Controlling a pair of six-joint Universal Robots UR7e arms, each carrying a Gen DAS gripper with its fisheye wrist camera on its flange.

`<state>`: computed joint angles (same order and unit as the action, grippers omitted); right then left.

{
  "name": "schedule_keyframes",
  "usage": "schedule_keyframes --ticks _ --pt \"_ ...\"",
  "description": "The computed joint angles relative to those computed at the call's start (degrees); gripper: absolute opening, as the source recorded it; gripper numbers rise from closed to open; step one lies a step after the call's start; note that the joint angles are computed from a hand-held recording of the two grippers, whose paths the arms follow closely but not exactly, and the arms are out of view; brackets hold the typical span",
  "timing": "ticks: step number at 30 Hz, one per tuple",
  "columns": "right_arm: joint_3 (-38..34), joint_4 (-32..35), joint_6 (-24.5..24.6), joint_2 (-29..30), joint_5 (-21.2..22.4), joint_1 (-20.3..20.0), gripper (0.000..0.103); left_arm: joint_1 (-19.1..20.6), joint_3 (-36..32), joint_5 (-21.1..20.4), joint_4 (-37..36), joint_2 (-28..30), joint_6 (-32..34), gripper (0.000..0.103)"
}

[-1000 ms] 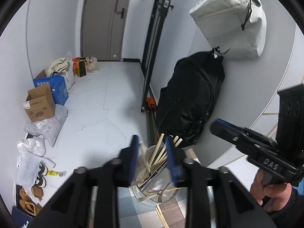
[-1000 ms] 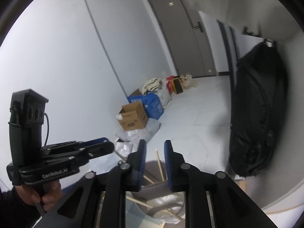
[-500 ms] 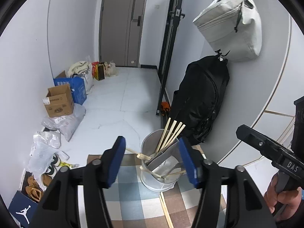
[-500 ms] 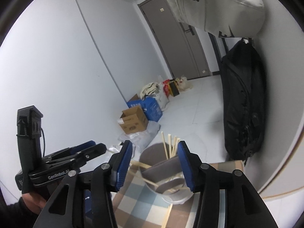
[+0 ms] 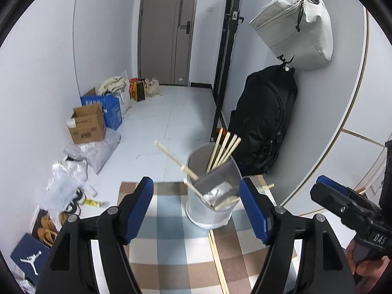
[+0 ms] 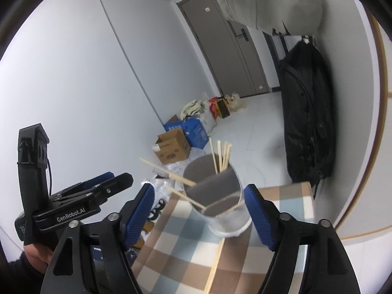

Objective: Organize utensils
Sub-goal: 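Lower both open grippers back to the remaining chopsticks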

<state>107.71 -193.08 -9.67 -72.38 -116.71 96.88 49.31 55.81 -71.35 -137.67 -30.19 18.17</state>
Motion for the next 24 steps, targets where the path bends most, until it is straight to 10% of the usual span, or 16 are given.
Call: schedule_keyframes --ticks 20,24 --pt "8.2 3.6 5.9 1.3 -0.6 -4.7 0.081 4.1 12.1 -0.7 -4.7 -2.8 -3.2 0.081" --pt "8.1 7.2 7.4 2.1 -2.1 -6.1 0.064 5.1 12.0 0.7 -3.8 -1.8 -4.4 0.081"
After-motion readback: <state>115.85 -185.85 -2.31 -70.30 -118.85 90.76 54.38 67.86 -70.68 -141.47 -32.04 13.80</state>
